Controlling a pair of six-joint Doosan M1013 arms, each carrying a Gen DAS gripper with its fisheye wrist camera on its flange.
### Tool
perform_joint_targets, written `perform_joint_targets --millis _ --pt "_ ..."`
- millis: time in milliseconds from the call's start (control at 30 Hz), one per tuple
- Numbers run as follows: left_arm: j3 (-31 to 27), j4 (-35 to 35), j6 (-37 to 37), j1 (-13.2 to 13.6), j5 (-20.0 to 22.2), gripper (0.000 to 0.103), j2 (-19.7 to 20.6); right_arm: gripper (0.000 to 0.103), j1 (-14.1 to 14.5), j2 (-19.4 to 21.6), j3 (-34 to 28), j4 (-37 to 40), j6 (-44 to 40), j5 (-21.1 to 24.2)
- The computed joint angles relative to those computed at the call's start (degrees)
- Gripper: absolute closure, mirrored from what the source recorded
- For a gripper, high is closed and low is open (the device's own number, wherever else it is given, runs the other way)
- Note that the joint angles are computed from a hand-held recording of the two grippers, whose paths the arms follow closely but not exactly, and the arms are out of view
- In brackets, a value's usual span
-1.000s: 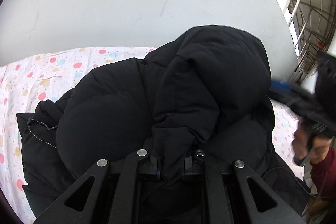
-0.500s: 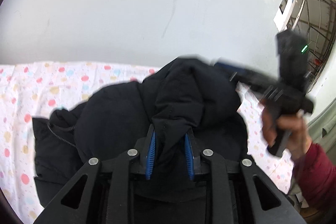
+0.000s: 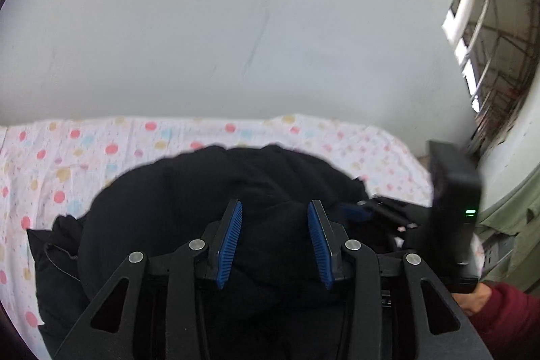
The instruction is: Fold large clothes
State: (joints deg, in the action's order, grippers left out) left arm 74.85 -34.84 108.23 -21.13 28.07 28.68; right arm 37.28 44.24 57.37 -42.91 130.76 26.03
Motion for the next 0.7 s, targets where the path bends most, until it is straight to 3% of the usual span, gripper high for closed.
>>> perform_joint_targets --millis 233,567,700 --pt "-2.32 24.87 -20.36 -1.82 3.54 0.061 3.81 0.045 -0.23 1.05 -0.01 -2.22 3.17 2.77" --pt "-3.54 29.35 -26.91 -2.1 8.25 0.061 5.96 0.044 -0.21 4.22 -3.78 1.34 -0.18 8.84" --pt "-1.61 29.02 -26.6 -2.24 5.27 0.061 3.68 0.044 0.02 2.8 -2.94 2.25 0.19 8.45"
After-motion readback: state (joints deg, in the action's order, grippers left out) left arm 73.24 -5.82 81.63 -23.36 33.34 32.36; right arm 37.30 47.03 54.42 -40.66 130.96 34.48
